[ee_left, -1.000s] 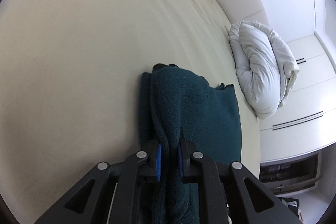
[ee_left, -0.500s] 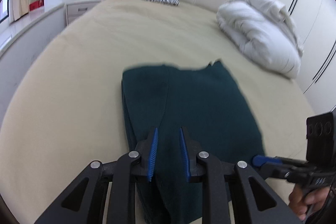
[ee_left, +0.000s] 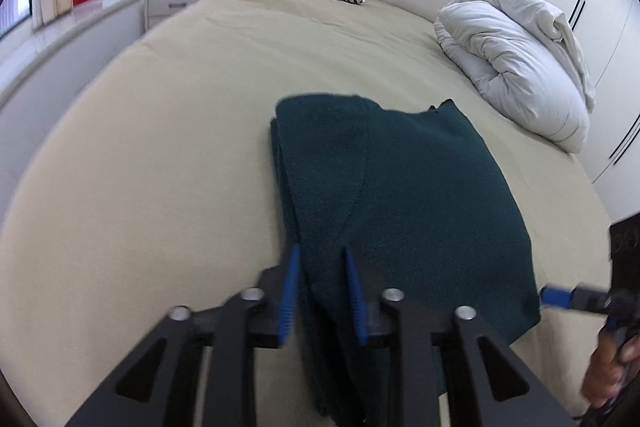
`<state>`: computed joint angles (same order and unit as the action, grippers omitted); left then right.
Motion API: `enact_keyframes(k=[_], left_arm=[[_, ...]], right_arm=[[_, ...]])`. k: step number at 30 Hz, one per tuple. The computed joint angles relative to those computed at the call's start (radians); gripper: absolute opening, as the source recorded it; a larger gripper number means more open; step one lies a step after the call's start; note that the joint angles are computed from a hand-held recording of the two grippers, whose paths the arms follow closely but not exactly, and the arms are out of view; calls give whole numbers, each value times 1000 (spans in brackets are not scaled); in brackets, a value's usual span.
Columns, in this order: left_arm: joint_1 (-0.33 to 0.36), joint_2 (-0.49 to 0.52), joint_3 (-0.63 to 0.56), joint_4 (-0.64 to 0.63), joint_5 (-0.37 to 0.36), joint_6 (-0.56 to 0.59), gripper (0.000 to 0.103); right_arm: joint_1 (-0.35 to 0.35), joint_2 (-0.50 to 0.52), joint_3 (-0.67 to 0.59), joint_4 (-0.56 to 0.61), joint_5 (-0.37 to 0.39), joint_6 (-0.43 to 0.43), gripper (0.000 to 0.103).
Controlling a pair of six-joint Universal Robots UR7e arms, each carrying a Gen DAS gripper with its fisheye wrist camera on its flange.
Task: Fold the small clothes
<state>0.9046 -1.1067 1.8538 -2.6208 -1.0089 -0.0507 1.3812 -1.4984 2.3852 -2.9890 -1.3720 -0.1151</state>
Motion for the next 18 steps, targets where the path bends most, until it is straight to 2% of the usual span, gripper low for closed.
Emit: enact_keyframes(k=[2,3,5,7,9,10,12,15,18], left_arm=[[-25,-1,-3,-30,18,11,31],[-38,4,-12,-47,17,24,35],[-60,41,-51,-72,13,63,44],[-65,94,-102,-63,17,87,45],[-51,149,-156,-28,8,88,45],[-34,180,-196,33,2,58,45],[2,220,-243,103,-3,12,44],[43,219,-232,57,-78,16,43],[46,217,-222,36,-84,51,43]], right_arm=[[-1,-22,-32,23,24,-3,45],[0,-22,-56,34,31,7,45],[11,12,-118,37,22,30,45],[18,60,-182,37,22,53,45],[17,129,-267,45,42,104,45],[14,162,-306,54,58,125,45],[24,227,-392,101,45,146,45],[38,303,-490,145,-24,160,43],[19,352,-559,158,-27,196,43]])
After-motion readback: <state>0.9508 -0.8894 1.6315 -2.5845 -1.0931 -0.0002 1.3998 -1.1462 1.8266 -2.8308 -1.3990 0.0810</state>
